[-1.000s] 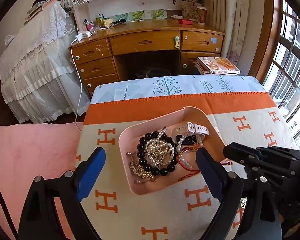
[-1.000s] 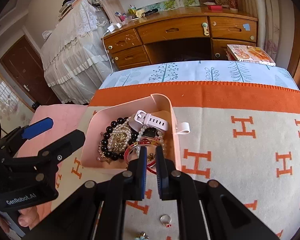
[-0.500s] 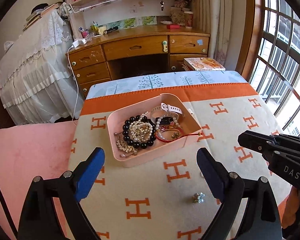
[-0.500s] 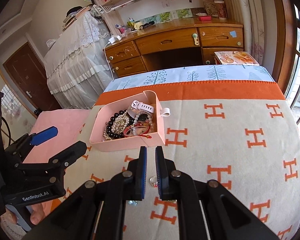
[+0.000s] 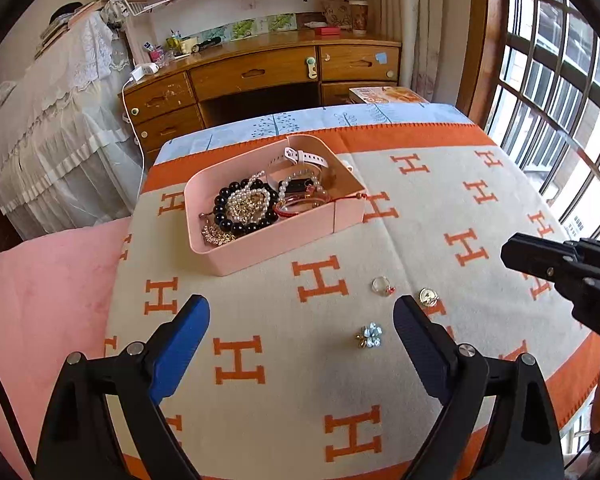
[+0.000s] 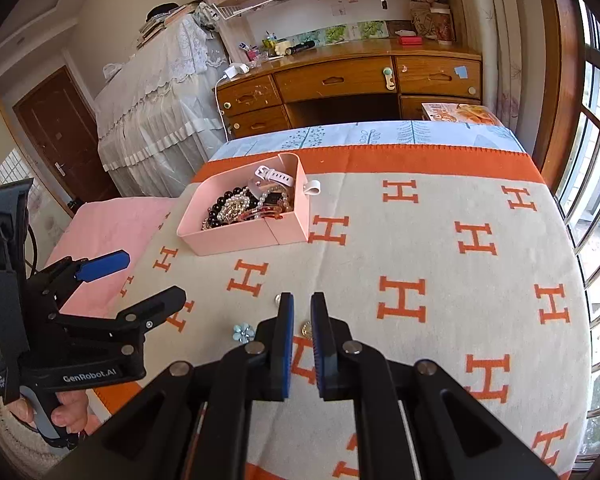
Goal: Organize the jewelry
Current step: 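Lift both tools out of the box toward the flower and coin charms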
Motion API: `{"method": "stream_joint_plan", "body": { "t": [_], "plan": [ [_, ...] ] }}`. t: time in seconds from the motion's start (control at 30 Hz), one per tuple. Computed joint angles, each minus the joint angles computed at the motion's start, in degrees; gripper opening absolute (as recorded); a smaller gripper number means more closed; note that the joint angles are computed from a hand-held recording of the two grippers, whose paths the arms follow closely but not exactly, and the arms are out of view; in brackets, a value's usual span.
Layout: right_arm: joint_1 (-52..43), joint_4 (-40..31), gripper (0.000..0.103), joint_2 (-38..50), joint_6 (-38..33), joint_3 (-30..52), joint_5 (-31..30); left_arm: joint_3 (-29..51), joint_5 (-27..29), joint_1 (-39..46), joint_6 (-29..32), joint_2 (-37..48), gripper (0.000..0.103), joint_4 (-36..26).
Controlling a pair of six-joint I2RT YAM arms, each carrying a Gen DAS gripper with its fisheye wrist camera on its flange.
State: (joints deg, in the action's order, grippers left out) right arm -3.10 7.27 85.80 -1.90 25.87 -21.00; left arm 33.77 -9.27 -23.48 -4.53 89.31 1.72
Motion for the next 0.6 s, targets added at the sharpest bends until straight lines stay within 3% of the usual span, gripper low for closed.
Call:
{"method": "stream_joint_plan", "body": {
  "t": [0.33, 0.6],
  "plan": [
    [0.47, 7.80, 0.009, 11.86, -3.16, -1.64, -0.87, -5.79, 5.29, -1.29, 3.36, 9.41, 0.091, 14.53],
    [1.07, 10.85, 0.009, 20.21, -4.14, 0.28, -1.58, -5.44, 8.22, -0.26, 9.88, 16.35, 0.062, 20.81]
  ]
}}
